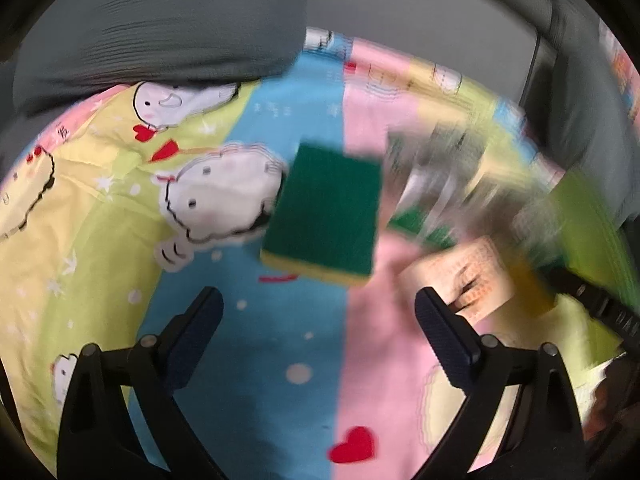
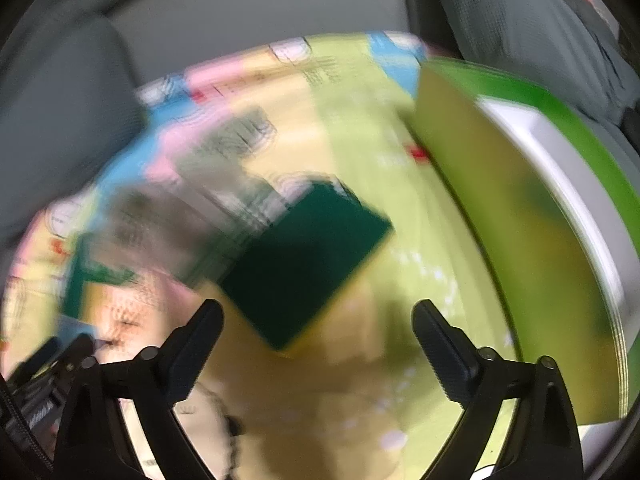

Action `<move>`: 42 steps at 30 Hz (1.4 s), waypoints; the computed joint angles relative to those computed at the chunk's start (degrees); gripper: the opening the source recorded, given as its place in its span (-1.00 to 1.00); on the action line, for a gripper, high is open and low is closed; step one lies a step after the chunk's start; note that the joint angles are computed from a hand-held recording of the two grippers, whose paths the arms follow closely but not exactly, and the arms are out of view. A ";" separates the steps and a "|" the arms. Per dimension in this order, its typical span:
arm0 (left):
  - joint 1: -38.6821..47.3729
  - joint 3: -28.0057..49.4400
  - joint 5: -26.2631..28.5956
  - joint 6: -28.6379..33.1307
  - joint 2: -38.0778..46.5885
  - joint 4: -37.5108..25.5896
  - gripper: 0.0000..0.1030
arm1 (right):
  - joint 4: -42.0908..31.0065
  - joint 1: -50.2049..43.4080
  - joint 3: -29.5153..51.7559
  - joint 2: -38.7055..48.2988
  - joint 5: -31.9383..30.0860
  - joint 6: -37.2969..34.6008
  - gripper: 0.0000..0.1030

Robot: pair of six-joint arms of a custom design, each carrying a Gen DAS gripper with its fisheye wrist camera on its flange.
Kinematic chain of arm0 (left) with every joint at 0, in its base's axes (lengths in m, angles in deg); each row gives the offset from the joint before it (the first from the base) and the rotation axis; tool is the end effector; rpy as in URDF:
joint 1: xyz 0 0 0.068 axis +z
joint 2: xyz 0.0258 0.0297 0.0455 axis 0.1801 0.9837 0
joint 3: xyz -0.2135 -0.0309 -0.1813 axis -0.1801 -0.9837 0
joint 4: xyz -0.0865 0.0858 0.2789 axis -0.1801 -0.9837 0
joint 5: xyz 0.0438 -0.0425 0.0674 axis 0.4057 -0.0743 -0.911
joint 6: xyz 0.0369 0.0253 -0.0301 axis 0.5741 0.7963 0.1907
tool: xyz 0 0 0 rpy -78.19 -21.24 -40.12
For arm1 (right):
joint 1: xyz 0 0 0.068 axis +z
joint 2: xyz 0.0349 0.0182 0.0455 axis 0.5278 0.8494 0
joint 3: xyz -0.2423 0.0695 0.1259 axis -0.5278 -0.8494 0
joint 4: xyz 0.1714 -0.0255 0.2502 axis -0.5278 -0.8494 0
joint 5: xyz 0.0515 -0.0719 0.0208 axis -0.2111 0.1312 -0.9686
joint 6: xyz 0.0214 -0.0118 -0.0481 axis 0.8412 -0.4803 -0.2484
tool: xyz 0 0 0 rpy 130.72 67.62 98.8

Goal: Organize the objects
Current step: 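Grasp the tree-print tissue pack with the right gripper, then carry the tissue pack into the green-rimmed white box and release it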

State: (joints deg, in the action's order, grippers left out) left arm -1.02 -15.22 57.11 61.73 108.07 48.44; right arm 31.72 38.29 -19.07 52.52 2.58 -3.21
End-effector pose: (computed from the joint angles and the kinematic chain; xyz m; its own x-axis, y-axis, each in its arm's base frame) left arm 0.2643 -0.0500 0.2106 -0.7327 -0.3300 -0.5952 -0.2334 0.9434 -0.2358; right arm 0.3220 0.0359 0.2217 -0.8091 0.1452 -0.5694 0.0856 0.9878 0.1303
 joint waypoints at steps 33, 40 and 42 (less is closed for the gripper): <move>-5.02 3.65 13.48 2.93 4.44 6.49 -0.32 | -0.08 4.01 7.47 11.45 -21.48 1.72 -0.06; -13.93 5.77 7.13 5.82 -2.23 9.24 -0.31 | 3.37 -0.65 -1.05 -8.91 -19.28 0.68 -0.06; -17.00 8.20 5.57 7.02 -0.94 9.71 -0.31 | 3.55 -2.62 -2.37 -12.53 -19.14 0.64 -0.06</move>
State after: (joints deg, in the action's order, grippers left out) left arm -18.03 -7.03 62.68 68.75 107.13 58.14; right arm 35.27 35.67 -21.43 40.00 -16.56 -2.56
